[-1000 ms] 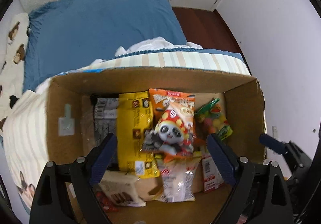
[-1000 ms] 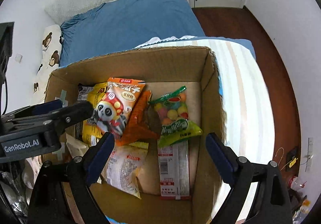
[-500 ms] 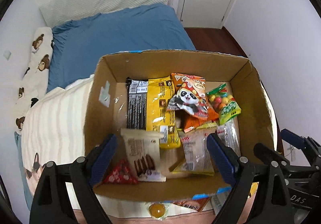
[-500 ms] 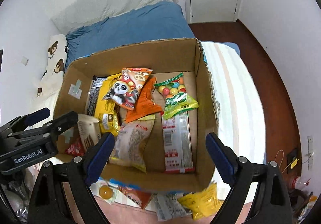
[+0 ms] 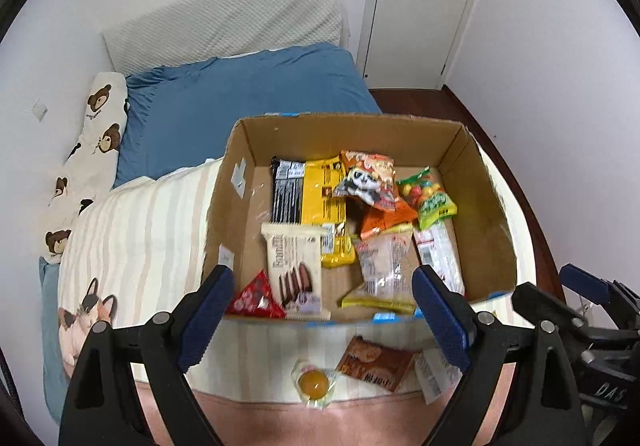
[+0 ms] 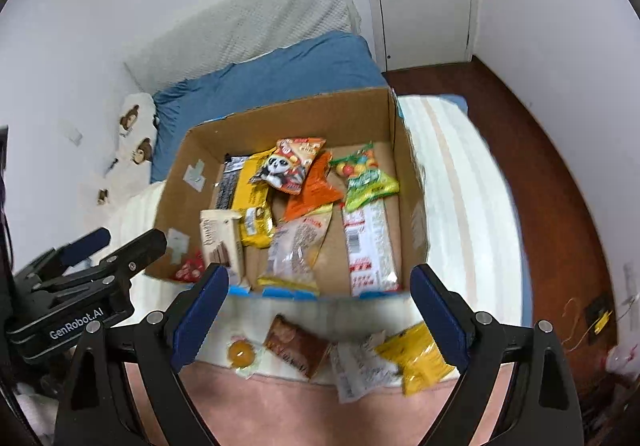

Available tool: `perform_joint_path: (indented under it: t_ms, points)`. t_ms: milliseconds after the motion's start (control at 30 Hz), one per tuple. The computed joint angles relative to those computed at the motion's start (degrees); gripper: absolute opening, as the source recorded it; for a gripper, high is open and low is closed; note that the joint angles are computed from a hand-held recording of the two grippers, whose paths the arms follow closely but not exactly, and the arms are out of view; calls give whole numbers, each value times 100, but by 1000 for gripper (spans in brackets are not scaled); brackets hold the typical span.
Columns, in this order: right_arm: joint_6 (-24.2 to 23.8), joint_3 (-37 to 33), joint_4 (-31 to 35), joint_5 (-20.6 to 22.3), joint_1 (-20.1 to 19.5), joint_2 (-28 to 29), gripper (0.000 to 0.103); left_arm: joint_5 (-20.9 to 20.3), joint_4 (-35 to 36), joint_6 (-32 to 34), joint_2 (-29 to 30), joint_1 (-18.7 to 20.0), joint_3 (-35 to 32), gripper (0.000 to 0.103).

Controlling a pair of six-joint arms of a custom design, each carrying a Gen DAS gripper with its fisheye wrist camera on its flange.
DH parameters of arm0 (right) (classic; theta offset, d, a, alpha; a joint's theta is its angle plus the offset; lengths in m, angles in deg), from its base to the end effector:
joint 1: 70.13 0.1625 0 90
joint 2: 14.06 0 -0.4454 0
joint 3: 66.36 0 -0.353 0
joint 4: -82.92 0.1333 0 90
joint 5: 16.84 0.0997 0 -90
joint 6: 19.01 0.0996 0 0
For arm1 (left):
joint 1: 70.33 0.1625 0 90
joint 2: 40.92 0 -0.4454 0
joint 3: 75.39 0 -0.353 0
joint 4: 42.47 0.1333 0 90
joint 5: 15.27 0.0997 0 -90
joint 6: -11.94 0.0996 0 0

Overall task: Organize snacks
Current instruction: 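Grasp the brown shrimp-cracker pack with left tool while right tool grasps white bag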

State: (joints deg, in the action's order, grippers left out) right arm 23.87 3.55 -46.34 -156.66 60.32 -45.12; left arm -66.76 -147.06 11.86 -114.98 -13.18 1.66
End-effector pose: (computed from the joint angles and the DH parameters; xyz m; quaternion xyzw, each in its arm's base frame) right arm 0.5344 -0.5386 0.1073 -0.0207 -0.9067 0.2824 0.3125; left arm -0.1550 -0.6001 0.5161 0.2330 0.9105 -0.1845 0.2876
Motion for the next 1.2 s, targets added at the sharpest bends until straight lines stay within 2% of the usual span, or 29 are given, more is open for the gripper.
perform_joint_path:
  t_ms: [100,200,333,600,633,667,700,767,867,1067,1133,1200]
  points:
    - [263,588,-401,260,-28,-241,94,58,97,-131,-242,26,270,91]
    - [758,1343,-768,614,-175,-489,94,138,253,-318,-438,133,583,91]
    - [977,1870,-990,953,-437,-454,94,183,721,-674,-503,471,924,91]
    - [773,1539,-187,648,-775,277,93,380,922,-901,-303,890,1408,91]
    - [740,1460,-63,556,-771,365,90,331,935,-905,-258,922,1417,91]
    - [730,1436,-21,519,-768,408,77,303,968,-946,-216,937,1425,91]
    - [742,1422,25,552,-777,443,66,253,962,-955,-197,944,1433,91]
    - [845,1572,-129,800,-829,424,57,53,1017,-1032,-159,956,1404,91]
    - [1032,1947,-488,948,-804,331,53,-479,1313,-1399,-62,1005,1210,91]
    - [1746,2915,-1288,1289,-675,-7,53,-1711,1591,-2383,233,1163,947,91]
    - [1968,3212,-1722,1297,-640,-69,53,-1816,1348,-2775,352,1162,969,91]
    - [2071,3325,-1904,1252,-614,-66,53,-1725,1108,-3173,473,1137,1015,91]
